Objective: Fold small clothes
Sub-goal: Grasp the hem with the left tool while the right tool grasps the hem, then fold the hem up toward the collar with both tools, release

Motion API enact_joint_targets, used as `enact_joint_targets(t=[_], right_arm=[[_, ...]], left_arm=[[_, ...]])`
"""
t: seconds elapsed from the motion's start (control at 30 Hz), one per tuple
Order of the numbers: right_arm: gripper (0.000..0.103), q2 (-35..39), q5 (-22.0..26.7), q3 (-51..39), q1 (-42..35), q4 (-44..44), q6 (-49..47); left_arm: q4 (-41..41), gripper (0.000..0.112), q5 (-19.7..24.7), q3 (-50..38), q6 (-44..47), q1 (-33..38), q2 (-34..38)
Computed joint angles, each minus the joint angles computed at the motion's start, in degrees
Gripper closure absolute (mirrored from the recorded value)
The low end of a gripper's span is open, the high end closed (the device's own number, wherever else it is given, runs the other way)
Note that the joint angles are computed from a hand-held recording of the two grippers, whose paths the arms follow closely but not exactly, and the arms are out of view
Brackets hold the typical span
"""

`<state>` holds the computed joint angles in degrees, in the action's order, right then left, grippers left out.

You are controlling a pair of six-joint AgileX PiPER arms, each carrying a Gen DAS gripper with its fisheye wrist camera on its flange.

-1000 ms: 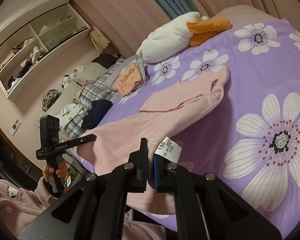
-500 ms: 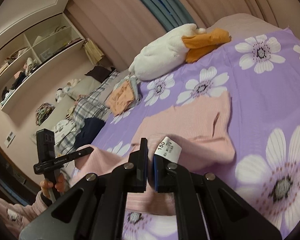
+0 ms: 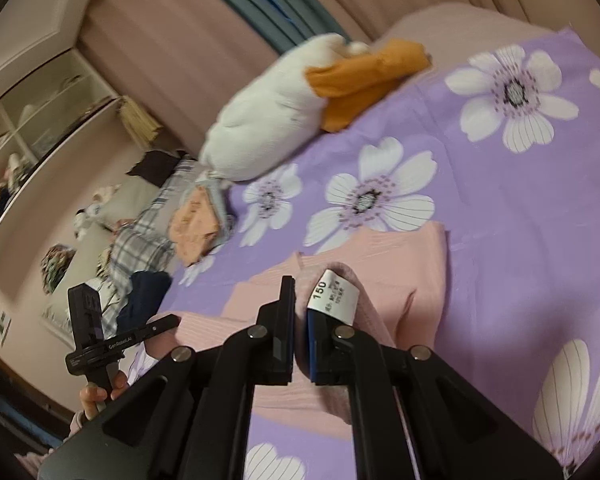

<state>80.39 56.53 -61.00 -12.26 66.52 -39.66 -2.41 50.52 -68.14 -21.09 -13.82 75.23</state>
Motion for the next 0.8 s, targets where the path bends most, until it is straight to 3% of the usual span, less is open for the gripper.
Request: enact_joint_targets(t=[0.23,0.43,0.53,0.57,0.6,0.73,0.8], right_arm=[[0.097,12.1,-4.64,-6.7,3.39,-4.21,6.22],[0.093,22.26,-3.73,-15.72,5.52,-12.12,18.36],[0.085,25.01,-1.84,-18.16,5.32,-12.36,20.22],[0.077,25.54,-1.03,-18.6,5.11,-11.74,19.77],[0.071,25.91,-0.2,-18.85,4.81,-10.85,19.26],[0.069,27.29,1.58,-20.29,4.05,-9.0,20.14],[0.069,28.41,2.84,-20.79,2.87,-6.39,21.35]], left_arm=[[-3.72,0.109,0.48,-5.16,3.11,5.39,12.17],[-9.32,0.109,4.55,-11.21,4.22,9.94,21.31],[-10.2,0.109,7.13,-14.05,5.26,10.46,22.97],[-9.55,0.109,7.99,-14.82,5.57,10.18,23.12],[-8.98,0.106,8.36,-15.19,6.11,9.87,23.13],[-11.65,0.088,9.49,-16.18,8.73,10.94,23.38],[-13.99,0.087,10.16,-17.41,9.19,12.48,24.22]])
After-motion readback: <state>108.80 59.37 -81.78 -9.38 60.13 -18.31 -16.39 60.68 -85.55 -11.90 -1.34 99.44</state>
